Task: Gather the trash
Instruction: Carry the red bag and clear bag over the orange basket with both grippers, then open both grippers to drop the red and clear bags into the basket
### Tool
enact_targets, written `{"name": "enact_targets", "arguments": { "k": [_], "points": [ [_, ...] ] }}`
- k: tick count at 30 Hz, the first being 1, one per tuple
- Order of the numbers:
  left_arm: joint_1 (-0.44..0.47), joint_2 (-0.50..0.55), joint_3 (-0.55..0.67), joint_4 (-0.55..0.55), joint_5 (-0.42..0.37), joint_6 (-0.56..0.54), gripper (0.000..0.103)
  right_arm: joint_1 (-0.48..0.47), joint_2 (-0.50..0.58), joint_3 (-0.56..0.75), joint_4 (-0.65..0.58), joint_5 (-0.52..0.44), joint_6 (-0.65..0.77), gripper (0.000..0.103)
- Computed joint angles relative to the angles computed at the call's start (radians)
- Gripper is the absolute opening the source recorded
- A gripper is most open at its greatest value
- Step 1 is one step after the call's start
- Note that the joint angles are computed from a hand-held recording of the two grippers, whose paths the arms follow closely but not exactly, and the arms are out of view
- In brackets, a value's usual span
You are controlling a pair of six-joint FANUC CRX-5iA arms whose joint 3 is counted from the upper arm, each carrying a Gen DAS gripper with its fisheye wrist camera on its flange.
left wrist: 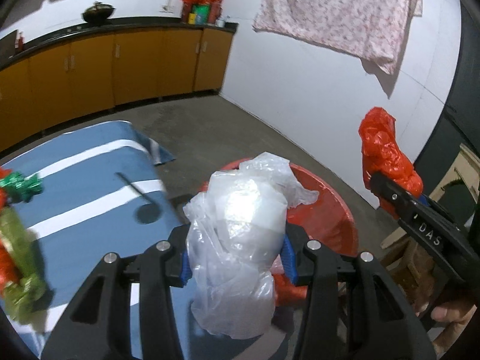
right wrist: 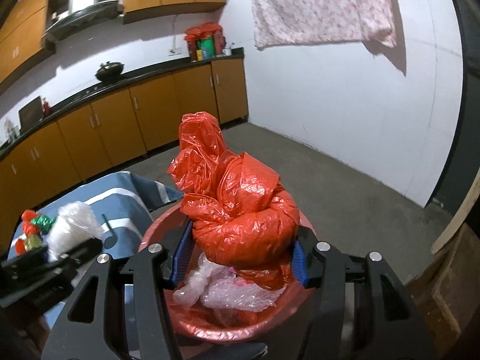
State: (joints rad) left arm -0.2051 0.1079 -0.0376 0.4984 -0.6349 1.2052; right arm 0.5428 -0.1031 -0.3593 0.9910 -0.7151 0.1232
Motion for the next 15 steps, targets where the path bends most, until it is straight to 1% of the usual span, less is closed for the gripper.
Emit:
{"name": "enact_targets", "arguments": {
  "k": [6,13,15],
  "points": [
    [-0.037,0.115,0.096,0.007,-0.022,-0.027,0.045,-0.042,0.020,0.008,-0.050,0.030,0.011,0.055],
    [-0.059,0.225,0.223,-0.027,-0.070,0.002,0.045,-0.052,0.029,0.003,-0.092,0.052,0.022,0.055],
    [-0.062,0.243,0.244,-0.034,-0.079,0.009,0.045,-0.055,0.031,0.004,-0.105,0.058,0.029,0.055]
  ]
}}
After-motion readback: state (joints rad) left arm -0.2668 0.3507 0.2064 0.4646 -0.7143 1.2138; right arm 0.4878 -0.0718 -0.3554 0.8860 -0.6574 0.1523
